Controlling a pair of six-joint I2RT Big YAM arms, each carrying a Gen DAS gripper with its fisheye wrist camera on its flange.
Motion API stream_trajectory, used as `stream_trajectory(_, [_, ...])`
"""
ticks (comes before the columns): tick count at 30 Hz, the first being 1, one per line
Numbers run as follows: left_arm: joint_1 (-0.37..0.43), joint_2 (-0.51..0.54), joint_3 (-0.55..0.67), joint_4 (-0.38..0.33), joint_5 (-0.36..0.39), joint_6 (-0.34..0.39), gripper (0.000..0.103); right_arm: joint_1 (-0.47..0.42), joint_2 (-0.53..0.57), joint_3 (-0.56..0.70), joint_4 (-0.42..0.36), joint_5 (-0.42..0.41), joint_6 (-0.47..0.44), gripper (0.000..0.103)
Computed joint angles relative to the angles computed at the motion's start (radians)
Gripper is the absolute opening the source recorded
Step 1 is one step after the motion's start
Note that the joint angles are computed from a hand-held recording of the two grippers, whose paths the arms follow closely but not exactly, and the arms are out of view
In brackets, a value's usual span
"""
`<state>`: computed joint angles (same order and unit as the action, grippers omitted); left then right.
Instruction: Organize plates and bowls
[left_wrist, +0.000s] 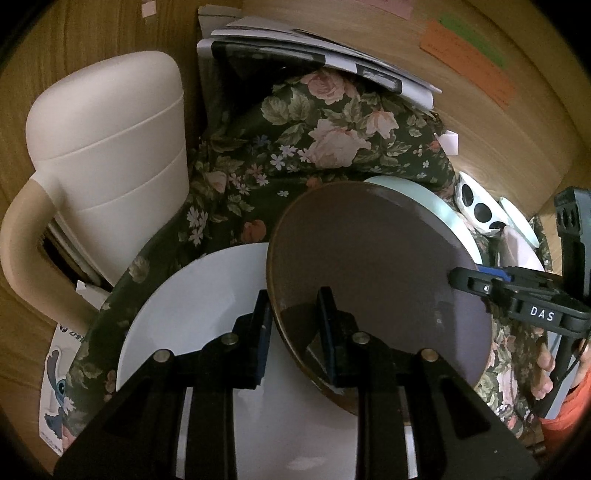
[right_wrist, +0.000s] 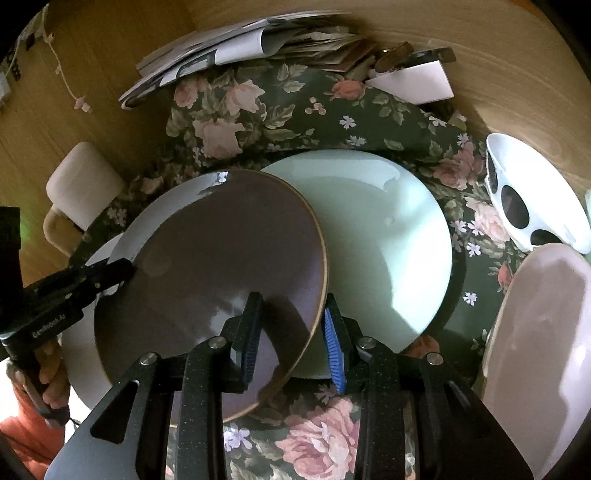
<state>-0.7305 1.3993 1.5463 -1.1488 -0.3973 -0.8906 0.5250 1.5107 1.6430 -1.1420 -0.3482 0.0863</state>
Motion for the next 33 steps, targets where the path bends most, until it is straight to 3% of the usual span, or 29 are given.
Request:
stream_trajectory(8, [-0.009,0.000,0.002,0.001,-0.016,-0.019,0.025,0.010,-0.036,-0.042,0.062,0.027,0.005,0.028])
stream_trajectory(33, [-0.129,0.034,0.080,-0.012,-0.079,-0.028,0.025,-0.063,-0.214,-0.186,0.100,0.022,0.079,0.028])
